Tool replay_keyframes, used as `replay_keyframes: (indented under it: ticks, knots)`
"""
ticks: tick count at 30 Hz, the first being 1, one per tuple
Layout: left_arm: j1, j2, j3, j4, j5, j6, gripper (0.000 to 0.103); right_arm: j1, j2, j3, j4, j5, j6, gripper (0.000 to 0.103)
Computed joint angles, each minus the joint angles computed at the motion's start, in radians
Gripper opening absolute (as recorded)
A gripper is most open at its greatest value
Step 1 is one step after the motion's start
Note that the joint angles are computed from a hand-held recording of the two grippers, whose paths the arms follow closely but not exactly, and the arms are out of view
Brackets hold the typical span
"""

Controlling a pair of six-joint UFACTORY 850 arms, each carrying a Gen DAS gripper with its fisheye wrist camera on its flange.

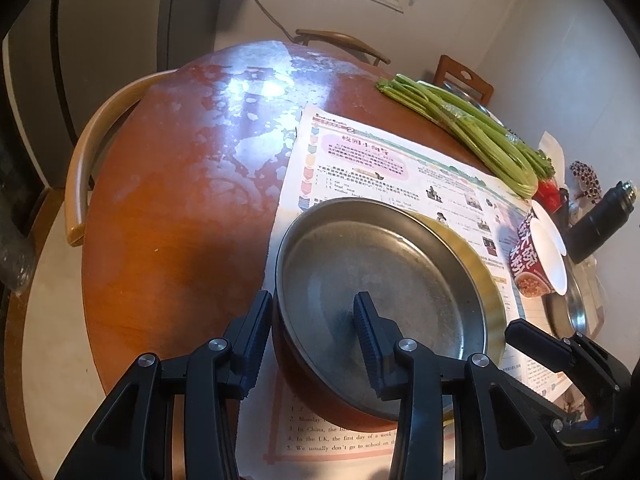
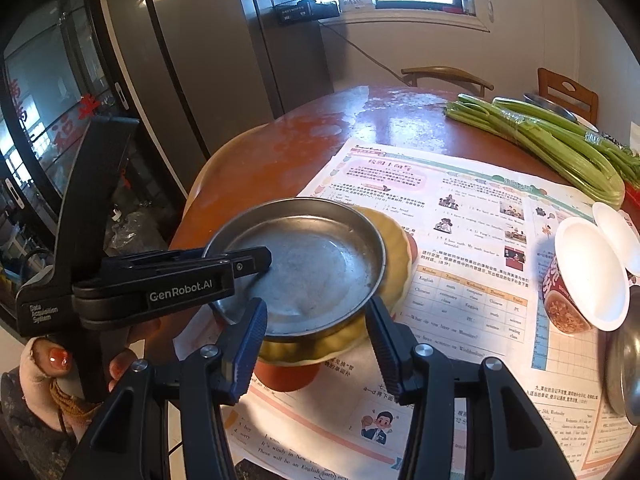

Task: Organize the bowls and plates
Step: 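Lower the steel plate onto the yellow shell plate with the left tool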

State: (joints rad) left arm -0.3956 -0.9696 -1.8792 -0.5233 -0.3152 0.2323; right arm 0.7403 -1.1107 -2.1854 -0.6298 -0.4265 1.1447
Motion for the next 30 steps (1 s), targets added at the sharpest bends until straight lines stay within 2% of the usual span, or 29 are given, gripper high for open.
replay_keyframes:
  ticks: [3,6,9,12,18,23,30]
  knots:
    - [0.004,0.002,0.004,-0.021,-0.011,0.013,0.047,-0.005,0.034,0.060,-0.025,0.037,0.045,0.052]
    - [0.008,0.013,0.026,-0.084,-0.008,0.065,0.050,-0.009,0.082,0.147,-0.127,0.079,0.169,0.052]
    - [0.009,0.031,0.061,-0.205,0.017,0.185,0.050,-0.018,0.111,0.201,-0.179,0.108,0.241,0.052]
    - [0.006,0.020,0.046,-0.174,-0.001,0.145,0.052,-0.027,0.127,0.235,-0.202,0.128,0.284,0.052]
    - [0.000,0.010,0.032,-0.120,-0.003,0.065,0.055,-0.041,0.120,0.242,-0.077,0.170,0.177,0.052]
    - [-0.006,0.004,0.022,-0.092,0.000,0.027,0.055,-0.050,0.093,0.214,0.134,0.198,-0.031,0.052]
    - [-0.029,-0.031,-0.045,0.028,-0.024,-0.081,0.055,-0.055,0.082,0.205,0.149,0.205,-0.051,0.052]
